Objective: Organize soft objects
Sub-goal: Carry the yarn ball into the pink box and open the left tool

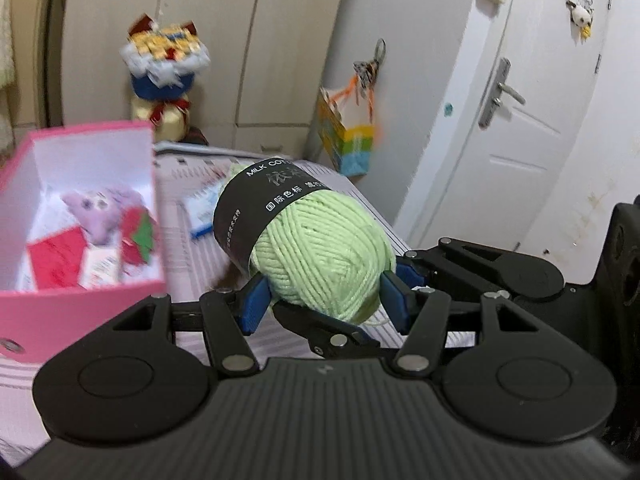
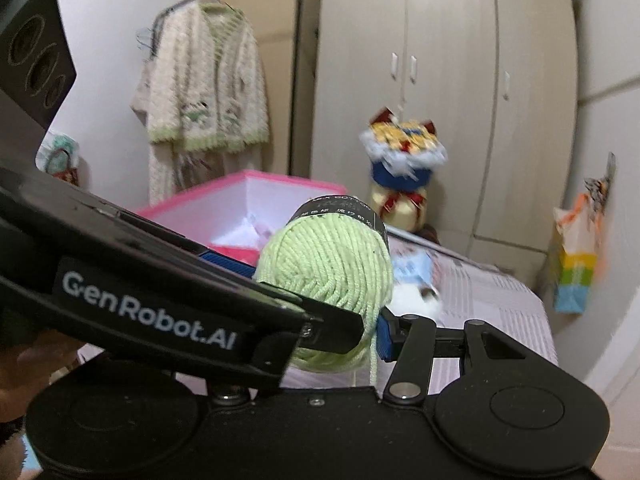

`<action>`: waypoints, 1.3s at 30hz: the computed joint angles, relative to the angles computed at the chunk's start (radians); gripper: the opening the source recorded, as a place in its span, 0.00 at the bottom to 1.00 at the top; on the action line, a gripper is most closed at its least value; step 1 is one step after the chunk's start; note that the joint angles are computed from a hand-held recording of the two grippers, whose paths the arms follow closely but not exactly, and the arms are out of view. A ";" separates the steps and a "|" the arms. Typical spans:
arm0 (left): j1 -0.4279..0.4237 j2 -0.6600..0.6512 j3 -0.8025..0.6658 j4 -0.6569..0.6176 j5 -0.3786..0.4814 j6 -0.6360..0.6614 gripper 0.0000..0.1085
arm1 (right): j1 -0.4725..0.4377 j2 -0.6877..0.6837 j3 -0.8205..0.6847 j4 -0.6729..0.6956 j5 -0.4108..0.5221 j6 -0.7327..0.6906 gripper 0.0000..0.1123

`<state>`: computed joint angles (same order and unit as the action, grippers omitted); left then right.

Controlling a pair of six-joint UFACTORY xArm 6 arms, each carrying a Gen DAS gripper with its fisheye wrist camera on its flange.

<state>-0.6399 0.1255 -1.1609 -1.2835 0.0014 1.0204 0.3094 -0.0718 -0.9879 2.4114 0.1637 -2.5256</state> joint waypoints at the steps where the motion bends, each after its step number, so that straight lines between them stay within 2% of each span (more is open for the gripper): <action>1: 0.006 -0.010 0.004 -0.010 -0.006 0.017 0.53 | 0.006 0.004 -0.010 -0.015 0.011 0.014 0.51; 6: 0.050 -0.040 0.016 0.039 -0.034 0.007 0.53 | 0.035 0.052 -0.084 -0.014 0.056 -0.021 0.52; 10: 0.095 -0.041 0.022 0.150 -0.053 -0.082 0.53 | 0.050 0.117 -0.151 -0.127 0.109 0.104 0.52; 15: 0.171 -0.018 0.011 0.349 -0.045 -0.258 0.53 | 0.070 0.230 -0.274 -0.222 0.142 0.227 0.52; 17: 0.210 0.003 -0.011 0.428 -0.027 -0.331 0.53 | 0.074 0.281 -0.330 -0.284 0.161 0.317 0.52; 21: 0.293 0.084 -0.132 0.463 0.080 -0.363 0.53 | 0.090 0.396 -0.474 -0.422 0.147 0.487 0.54; 24: 0.350 0.159 -0.243 0.454 0.181 -0.366 0.53 | 0.105 0.480 -0.583 -0.568 0.116 0.628 0.54; 27: 0.395 0.231 -0.345 0.440 0.264 -0.377 0.53 | 0.112 0.569 -0.690 -0.819 0.107 0.867 0.54; 31: 0.425 0.306 -0.435 0.418 0.291 -0.370 0.53 | 0.102 0.669 -0.815 -1.079 0.138 1.081 0.54; 36: 0.451 0.391 -0.528 0.422 0.296 -0.358 0.53 | 0.073 0.810 -1.012 -1.432 0.267 1.385 0.55; 39: 0.465 0.435 -0.574 0.502 0.313 -0.418 0.53 | 0.057 0.914 -1.176 -1.627 0.382 1.505 0.55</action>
<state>-0.1747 0.5604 -1.7351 -0.7819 0.3147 0.6022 0.3663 0.8426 -2.1635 0.7840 0.5460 -1.0201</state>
